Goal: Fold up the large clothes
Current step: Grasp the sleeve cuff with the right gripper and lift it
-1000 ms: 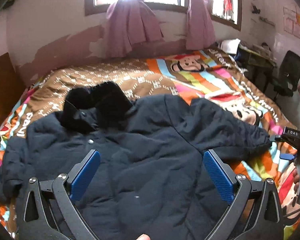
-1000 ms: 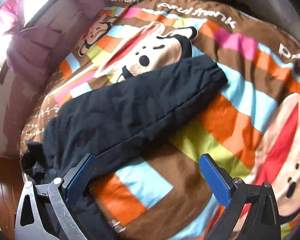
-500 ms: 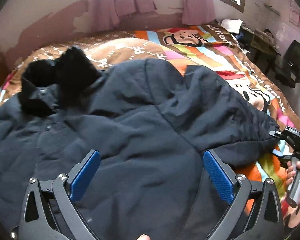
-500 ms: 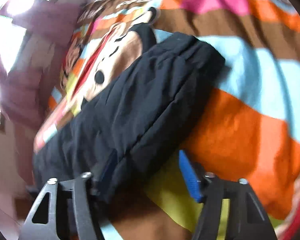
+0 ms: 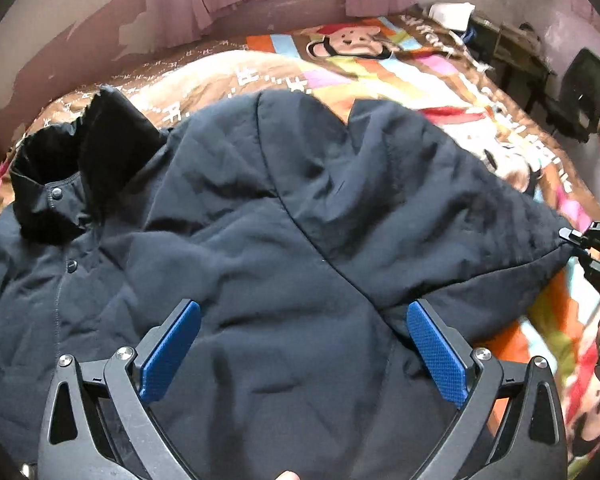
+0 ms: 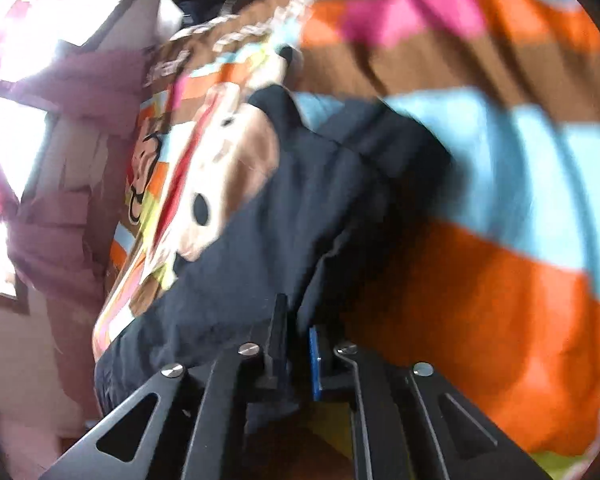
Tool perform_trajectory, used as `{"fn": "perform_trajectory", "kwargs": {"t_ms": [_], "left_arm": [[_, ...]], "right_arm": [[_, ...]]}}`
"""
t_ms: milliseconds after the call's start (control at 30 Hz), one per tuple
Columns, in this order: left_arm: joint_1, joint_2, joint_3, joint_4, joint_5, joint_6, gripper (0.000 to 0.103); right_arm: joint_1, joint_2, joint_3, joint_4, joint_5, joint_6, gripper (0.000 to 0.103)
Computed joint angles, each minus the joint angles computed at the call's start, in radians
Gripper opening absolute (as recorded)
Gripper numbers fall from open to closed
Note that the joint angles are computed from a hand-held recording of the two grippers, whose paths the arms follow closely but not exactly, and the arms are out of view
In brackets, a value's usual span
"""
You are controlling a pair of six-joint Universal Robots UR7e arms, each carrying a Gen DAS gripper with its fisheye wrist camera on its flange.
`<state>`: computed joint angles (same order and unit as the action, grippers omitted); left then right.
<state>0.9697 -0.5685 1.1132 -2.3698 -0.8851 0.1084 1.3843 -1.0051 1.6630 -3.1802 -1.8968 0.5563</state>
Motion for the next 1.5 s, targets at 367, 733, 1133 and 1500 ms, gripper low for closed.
{"fn": "perform_trajectory", "kwargs": {"t_ms": [367, 733, 1133, 1500], "left_arm": [[-0.019, -0.247, 0.182, -0.073, -0.044, 0.011, 0.101], [0.019, -0.512, 0.312, -0.060, -0.018, -0.061, 0.101], [0.105, -0.648, 0.357, -0.030, 0.037, -0.081, 0.101], [0.207, -0.623, 0.319, 0.045, -0.154, -0.145, 0.101]], "right_arm": [[0.295, 0.008, -0.215, 0.196, -0.389, -0.336, 0.006], [0.565, 0.303, -0.566, 0.175, -0.545, -0.786, 0.006], [0.668, 0.624, -0.711, 0.270, -0.331, -1.149, 0.006], [0.627, 0.723, -0.674, 0.424, -0.245, -1.262, 0.009]]}}
